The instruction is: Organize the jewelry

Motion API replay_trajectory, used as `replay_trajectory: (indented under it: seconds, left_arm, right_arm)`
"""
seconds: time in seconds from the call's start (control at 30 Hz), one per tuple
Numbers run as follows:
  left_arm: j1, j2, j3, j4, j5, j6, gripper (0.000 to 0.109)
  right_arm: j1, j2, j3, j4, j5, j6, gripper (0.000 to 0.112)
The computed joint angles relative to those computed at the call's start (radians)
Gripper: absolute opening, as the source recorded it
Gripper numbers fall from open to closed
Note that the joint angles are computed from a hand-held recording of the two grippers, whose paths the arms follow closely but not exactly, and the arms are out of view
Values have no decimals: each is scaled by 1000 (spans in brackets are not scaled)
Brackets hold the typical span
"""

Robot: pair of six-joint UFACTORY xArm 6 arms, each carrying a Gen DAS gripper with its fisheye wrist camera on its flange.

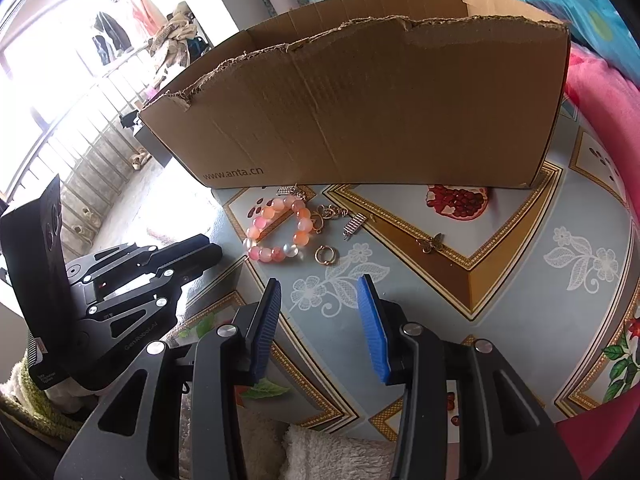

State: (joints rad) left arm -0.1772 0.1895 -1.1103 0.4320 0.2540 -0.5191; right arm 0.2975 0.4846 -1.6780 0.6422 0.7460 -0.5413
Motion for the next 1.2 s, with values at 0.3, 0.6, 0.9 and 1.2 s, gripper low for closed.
replay_trajectory:
  seconds: [0.3,0.6,0.9,1.2]
  left_arm:
    - [1,3,-2,12,-5,-18,11]
    - [3,3,1,9,-10,-16,11]
    - [3,1,3,2,-11,-11,11]
    - [4,0,5,-3,-14,-8,11]
  right_arm:
    - [26,-4,11,-52,-84,-20,39]
    - [52,41,-23,-121,-135,-32,25]
    - [46,90,-98,-102,-82,-35,20]
    - [36,110,-139,-25,4,-83,20]
